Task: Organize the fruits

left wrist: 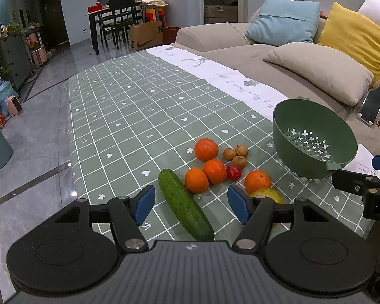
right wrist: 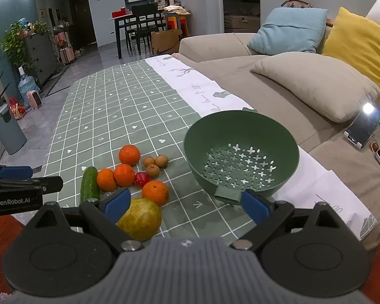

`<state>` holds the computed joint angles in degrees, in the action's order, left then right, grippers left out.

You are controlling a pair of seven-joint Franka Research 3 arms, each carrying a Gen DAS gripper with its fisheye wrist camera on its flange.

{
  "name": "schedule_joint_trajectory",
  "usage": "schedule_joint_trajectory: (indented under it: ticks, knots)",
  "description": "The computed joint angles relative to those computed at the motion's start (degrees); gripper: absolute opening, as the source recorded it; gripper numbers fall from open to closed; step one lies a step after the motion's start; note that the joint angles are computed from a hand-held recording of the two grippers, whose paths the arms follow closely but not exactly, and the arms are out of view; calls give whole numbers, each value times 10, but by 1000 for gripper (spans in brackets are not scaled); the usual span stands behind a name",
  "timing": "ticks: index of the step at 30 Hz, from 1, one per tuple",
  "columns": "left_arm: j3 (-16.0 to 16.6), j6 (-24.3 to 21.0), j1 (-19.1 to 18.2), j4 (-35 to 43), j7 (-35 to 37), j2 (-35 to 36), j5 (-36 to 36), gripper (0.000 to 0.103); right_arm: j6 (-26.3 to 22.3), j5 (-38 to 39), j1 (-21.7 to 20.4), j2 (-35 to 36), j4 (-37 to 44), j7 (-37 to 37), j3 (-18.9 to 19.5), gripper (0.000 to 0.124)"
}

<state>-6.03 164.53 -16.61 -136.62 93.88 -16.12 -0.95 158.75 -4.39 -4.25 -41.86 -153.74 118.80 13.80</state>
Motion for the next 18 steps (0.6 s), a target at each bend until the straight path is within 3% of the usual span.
schedule_joint_trajectory:
  ticks: [18]
  knots:
    - [1, -8, -4, 5, 6, -2, -7, 78, -6, 1, 0, -1, 3, 4, -2, 93]
